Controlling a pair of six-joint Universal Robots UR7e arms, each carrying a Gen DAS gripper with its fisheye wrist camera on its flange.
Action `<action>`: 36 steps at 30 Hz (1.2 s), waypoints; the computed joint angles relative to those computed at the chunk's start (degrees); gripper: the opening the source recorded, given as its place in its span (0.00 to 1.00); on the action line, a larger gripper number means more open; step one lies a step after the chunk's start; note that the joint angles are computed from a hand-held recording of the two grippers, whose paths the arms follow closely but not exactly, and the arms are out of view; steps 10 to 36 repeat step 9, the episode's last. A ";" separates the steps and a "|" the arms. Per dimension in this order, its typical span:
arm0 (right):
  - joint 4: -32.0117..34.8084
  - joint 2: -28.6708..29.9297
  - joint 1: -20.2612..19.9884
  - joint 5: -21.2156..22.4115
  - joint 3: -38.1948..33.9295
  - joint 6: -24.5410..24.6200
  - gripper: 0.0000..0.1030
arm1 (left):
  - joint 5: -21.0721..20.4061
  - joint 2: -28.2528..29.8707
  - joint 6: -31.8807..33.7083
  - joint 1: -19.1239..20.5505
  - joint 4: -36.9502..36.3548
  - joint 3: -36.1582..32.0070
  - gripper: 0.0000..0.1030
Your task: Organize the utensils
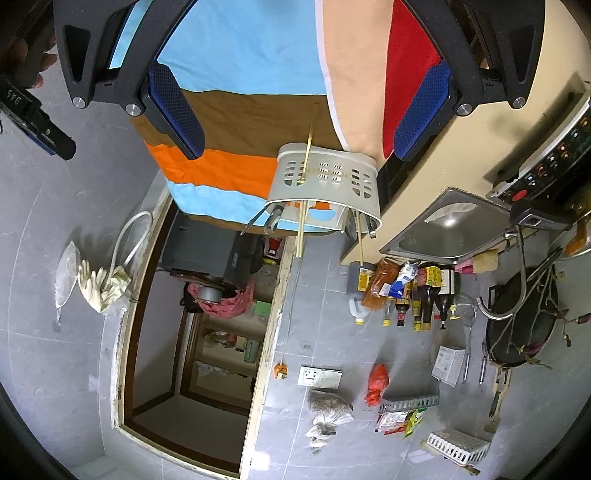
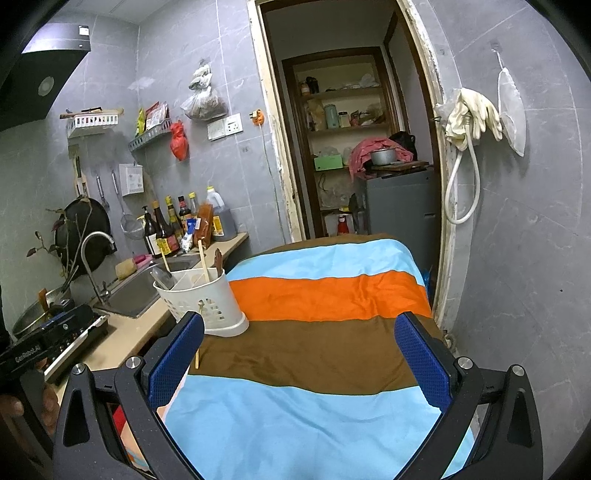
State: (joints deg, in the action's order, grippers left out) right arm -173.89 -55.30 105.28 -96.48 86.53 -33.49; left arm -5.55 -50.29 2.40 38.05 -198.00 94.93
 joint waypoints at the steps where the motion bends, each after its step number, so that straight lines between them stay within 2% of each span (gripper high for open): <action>1: 0.09 0.09 0.04 -0.02 -0.05 -0.07 0.98 | -0.16 0.22 1.16 0.03 -1.00 -0.22 1.00; 3: 0.19 0.22 0.14 -0.22 -0.07 -0.04 0.98 | -0.18 0.30 1.32 0.13 -0.98 -0.54 1.00; 9: 1.82 1.42 0.51 -1.34 -1.81 0.79 0.98 | -0.83 -2.08 -7.48 0.75 8.26 1.37 1.00; 36: 1.82 1.42 0.51 -1.34 -1.81 0.79 0.98 | -0.83 -2.08 -7.48 0.75 8.26 1.37 1.00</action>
